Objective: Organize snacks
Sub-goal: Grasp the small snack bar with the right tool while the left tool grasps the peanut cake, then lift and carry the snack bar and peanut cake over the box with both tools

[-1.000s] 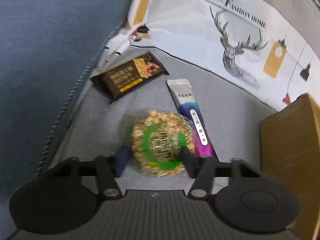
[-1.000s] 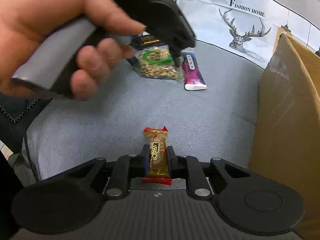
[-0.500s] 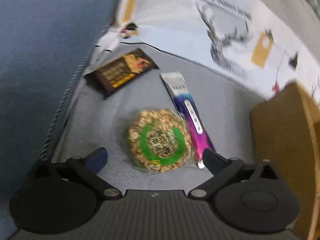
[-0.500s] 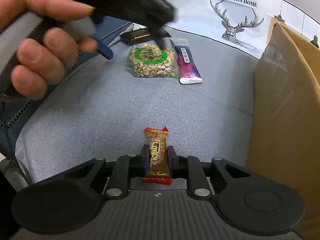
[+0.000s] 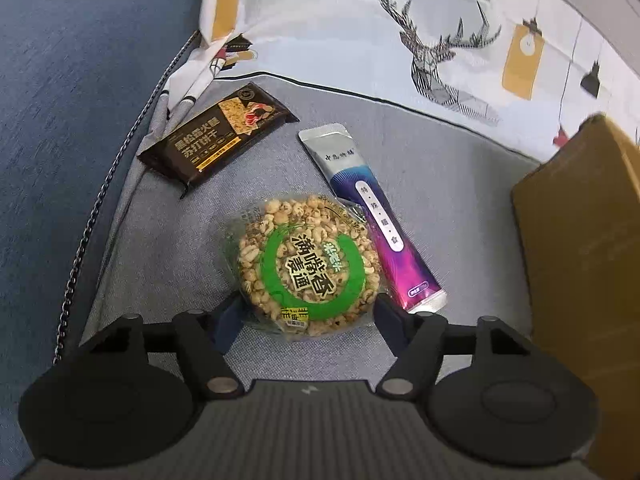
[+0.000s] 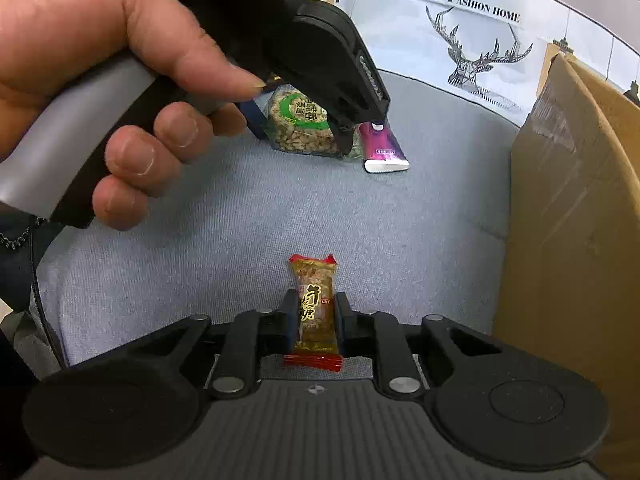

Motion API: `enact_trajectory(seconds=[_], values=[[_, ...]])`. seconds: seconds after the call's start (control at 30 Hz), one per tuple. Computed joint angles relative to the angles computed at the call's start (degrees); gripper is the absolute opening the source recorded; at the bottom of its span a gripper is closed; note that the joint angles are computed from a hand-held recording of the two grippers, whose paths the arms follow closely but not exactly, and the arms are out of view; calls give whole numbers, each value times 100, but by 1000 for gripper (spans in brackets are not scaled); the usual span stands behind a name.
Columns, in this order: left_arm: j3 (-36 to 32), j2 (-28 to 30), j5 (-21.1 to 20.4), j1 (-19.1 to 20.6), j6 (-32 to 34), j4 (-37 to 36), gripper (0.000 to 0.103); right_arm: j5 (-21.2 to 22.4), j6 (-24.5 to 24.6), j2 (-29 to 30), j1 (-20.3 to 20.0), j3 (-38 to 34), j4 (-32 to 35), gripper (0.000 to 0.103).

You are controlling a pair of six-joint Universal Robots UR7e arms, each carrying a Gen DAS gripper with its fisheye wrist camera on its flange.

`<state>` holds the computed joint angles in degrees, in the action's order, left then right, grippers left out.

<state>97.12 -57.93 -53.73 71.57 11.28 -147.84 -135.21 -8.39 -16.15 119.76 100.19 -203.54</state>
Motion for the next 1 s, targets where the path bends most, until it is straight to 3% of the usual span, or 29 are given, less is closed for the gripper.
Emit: enact_trajectory(seconds=[0.2, 0.37, 0.6, 1.0], values=[[-90, -191, -173, 40, -418, 300, 74, -66, -65, 43, 25, -10, -291, 18], [-207, -123, 91, 64, -580, 729, 74, -102, 130, 29, -22, -20, 33, 19], [-119, -193, -221, 71, -462, 283, 74, -164, 1, 81, 18, -107, -128, 18], [234, -551, -902, 20, -366, -690, 74, -249, -475, -124, 261, 36, -1495, 18]])
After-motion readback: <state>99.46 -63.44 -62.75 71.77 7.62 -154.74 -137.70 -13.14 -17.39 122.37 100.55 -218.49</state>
